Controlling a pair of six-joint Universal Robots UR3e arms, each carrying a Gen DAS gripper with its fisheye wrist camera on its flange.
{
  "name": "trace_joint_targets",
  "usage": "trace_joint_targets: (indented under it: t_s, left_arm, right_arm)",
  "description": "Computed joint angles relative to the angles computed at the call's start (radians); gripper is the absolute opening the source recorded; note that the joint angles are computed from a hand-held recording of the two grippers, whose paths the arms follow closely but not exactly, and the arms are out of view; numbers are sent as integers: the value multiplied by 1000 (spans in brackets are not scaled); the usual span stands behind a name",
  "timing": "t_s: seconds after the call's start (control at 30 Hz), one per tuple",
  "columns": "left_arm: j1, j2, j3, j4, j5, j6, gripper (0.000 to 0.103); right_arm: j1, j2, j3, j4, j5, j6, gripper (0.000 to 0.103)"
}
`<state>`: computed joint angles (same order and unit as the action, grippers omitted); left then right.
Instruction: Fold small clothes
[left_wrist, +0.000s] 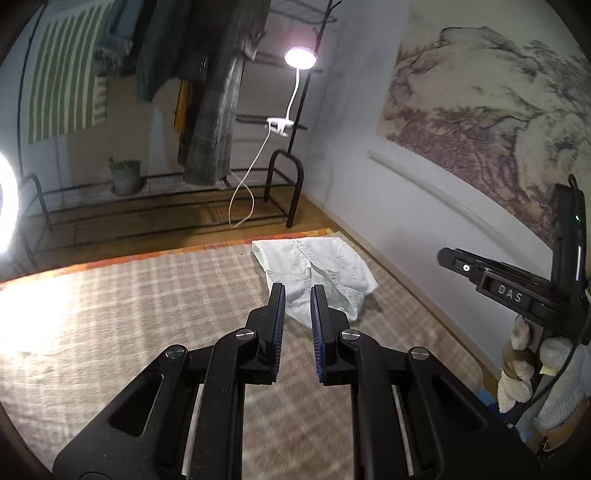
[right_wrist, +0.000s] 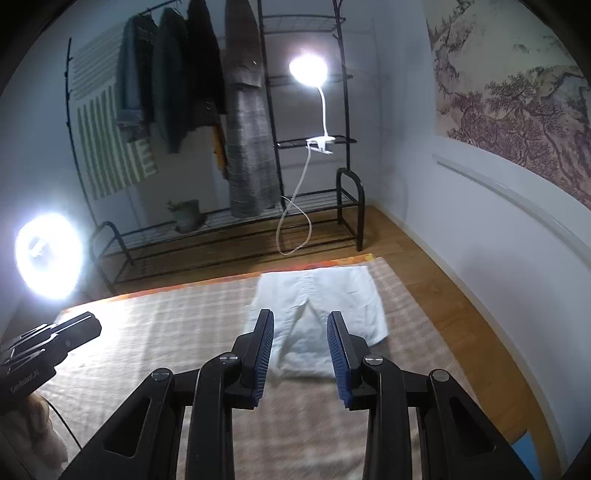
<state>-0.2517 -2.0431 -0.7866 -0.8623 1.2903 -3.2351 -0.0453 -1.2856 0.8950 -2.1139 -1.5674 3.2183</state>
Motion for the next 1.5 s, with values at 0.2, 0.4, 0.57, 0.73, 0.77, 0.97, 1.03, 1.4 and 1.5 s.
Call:
trace_joint_targets:
  t_s: [0.2,0.4,0.57,0.73,0.77,0.97,1.03,1.4,1.5]
  left_arm:
    - [48,347,-444,132,-29,37,12]
    - [166,632,-772,151,-148,87,29]
    - [229,789,-958,185,-189,159,32]
    - [272,851,-1061,233,-215,179,52]
    - [277,857,-1077,243,-215,183,53]
    - [278,862,-1136,312,-178,196,77]
    - [272,861,-1136,303,-161,203,82]
    - [222,866,-1129,271,-53,166,100]
    - [209,863,-1136,299,-24,169,103]
  right_arm:
    - [121,-172,170,-35,-62,74,30]
    - [286,-283,343,-99,-192,164,31]
    - [418,-321,474,-173,-309,227,37]
    - [481,-342,595,-281,-368,306,55]
    - [490,-340,607,-294,-380,315,57]
    - [503,-322,666,-363,-418,345,77]
    - [509,-319,671,-383,-425,354,89]
    - [540,-287,668,-430,-514,362,103]
    - [539,-282,668,-432,-534,360,103]
